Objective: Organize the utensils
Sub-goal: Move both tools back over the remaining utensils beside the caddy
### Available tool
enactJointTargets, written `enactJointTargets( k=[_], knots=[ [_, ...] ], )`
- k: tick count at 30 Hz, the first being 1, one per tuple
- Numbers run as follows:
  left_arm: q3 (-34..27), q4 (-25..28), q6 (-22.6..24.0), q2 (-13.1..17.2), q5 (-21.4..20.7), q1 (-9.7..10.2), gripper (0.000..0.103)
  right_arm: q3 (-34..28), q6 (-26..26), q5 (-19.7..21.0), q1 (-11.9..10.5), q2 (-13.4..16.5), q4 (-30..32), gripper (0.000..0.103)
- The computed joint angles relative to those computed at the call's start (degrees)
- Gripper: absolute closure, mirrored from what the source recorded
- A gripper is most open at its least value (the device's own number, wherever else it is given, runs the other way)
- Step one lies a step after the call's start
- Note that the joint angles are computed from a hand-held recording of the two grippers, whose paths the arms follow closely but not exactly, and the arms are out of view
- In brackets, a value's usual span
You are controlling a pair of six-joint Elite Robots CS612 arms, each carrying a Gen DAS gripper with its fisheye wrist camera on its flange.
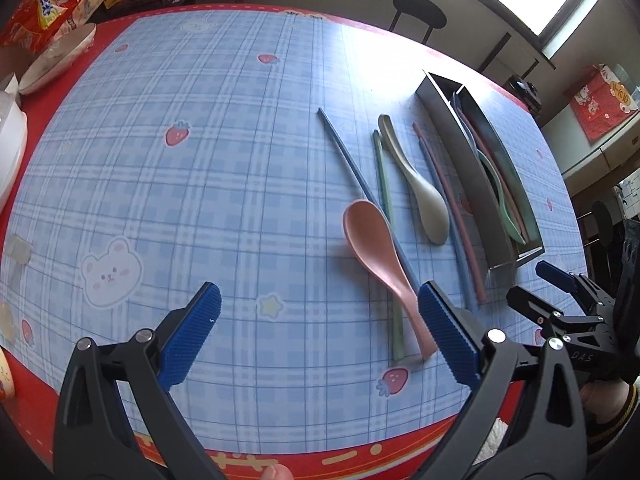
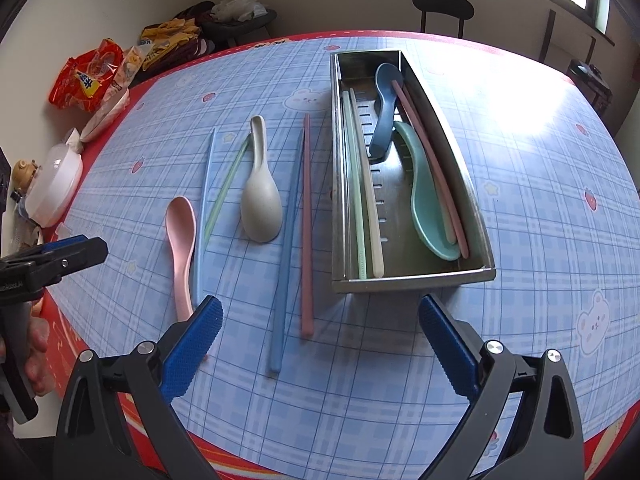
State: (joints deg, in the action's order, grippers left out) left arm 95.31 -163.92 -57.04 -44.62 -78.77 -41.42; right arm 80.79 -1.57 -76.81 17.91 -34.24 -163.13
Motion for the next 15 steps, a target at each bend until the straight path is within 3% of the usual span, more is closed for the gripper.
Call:
enactJointTargets(
  k=[8, 15],
  knots=[
    [-1.4, 1.0, 0.7, 1.3, -2.4, -0.59, 0.008, 1.3, 0.7, 1.5, -0.3, -0.3, 1.3, 0.025],
    [-2.8, 1.6, 1.9, 2.0, -5.0, -0.38, 0.029, 1.3, 0.5, 3.4, -0.5, -0.2, 0.6, 0.041]
  ],
)
